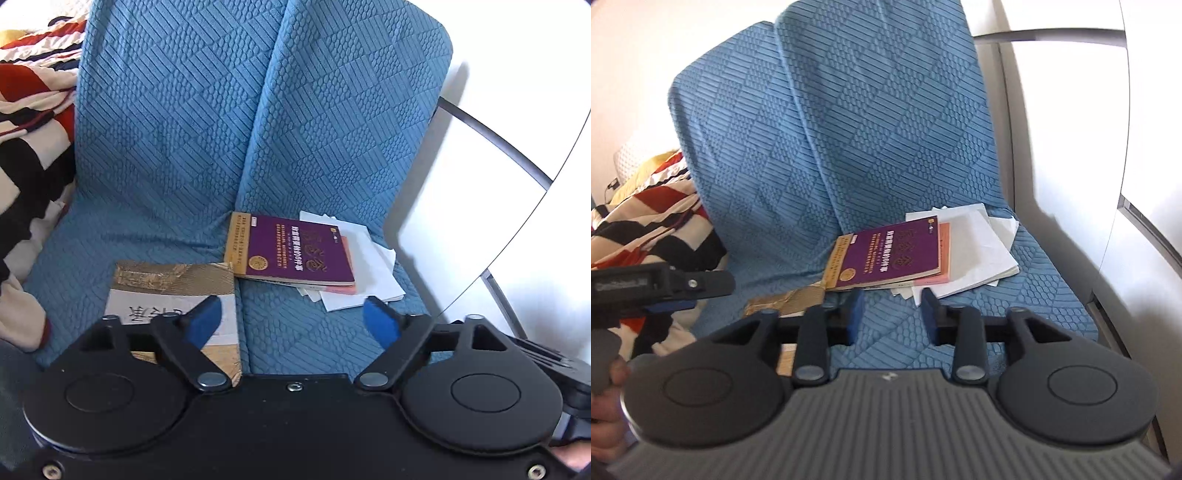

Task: Organize objects
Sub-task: 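Move the left gripper toward the purple book on the papers, then close the left gripper on the purple book's edge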

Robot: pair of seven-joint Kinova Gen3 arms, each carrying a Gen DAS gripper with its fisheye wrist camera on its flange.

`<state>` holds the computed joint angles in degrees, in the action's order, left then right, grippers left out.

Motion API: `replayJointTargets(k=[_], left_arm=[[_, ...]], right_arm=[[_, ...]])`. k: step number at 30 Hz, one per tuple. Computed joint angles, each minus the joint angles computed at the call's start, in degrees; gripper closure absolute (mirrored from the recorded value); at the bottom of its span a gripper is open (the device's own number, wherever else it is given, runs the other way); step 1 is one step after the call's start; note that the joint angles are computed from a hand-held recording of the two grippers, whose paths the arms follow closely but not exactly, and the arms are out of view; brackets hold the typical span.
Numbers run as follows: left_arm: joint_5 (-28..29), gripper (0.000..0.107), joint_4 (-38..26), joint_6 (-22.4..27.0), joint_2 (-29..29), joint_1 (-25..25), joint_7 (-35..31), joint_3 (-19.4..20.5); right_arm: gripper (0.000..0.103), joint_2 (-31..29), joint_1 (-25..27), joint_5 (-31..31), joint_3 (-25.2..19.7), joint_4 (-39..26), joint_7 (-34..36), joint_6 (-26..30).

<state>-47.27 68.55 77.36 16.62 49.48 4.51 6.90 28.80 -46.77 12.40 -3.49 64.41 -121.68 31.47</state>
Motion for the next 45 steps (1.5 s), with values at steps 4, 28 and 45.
replayJointTargets(k=[4, 28, 45], left_arm=[[-0.14, 0.009, -0.33, -0.37, 1.21, -0.33, -0.42, -0.48], [6.57, 0.011, 2.28, -15.08, 5.46, -8.15, 0.0, -5.54], [14.28, 0.029, 6.94, -30.91, 9.0, -14.71, 1.61, -9.08]], right_arm=[[0.034, 1.09, -0.02, 0.98, 1.42, 1.69, -0.55, -3.52], [0.032, 13.19, 0.41, -1.74, 6.93, -6.08, -13.14, -9.73], [0.042, 26.17, 9.47, -15.5, -5.9, -25.22, 1.46, -4.72]])
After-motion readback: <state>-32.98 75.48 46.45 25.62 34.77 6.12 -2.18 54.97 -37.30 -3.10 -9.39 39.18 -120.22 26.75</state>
